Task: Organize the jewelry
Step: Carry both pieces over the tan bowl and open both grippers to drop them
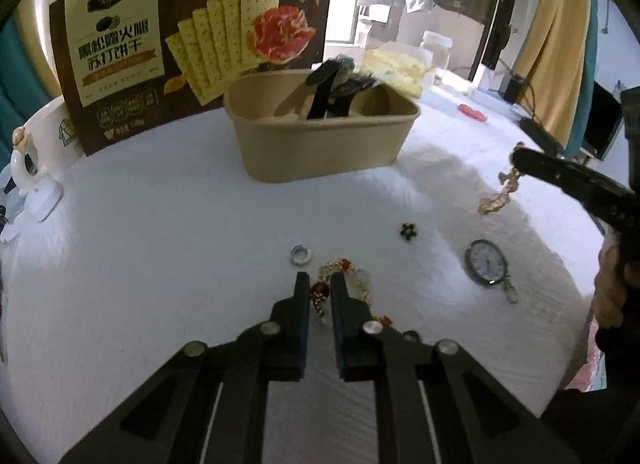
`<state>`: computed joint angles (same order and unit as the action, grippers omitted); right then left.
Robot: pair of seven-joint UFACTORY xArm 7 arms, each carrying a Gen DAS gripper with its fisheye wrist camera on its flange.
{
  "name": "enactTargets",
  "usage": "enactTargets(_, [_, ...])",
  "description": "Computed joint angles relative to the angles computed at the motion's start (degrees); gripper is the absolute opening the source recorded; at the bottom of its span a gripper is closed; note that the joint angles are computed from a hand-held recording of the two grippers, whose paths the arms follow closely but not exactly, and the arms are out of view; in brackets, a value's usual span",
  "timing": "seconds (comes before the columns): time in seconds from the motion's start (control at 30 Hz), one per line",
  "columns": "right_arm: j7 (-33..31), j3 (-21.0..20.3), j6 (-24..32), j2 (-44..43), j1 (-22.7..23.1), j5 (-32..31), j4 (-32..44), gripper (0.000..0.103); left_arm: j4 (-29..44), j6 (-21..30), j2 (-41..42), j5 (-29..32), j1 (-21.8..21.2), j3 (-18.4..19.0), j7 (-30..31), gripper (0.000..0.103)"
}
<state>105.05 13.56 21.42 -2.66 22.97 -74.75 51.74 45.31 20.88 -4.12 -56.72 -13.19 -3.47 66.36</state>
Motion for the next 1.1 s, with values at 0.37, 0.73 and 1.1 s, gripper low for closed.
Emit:
enactTargets(0.37, [-2.61,0.76,2.22,-1.37,-0.06,0.07,1.52,0.009,1.24,2.23,-4.19,-9.24,-1.27,1.71,7.54,0.009])
enactTargets(0.73, [-8.06,0.28,2.29,-0.21,-0.8,1.04,5.05,0.009,7.23,3.02,-3.34,-14.95,-1.4,1.84,13.05,0.009])
enactTargets(1.1, [-6.89,-2.45,0.35,5.87,0.35,-2.94,12.42,0.009,16.85,6.29,4.85,-17.31,2.59,0.23,14.83,0.009])
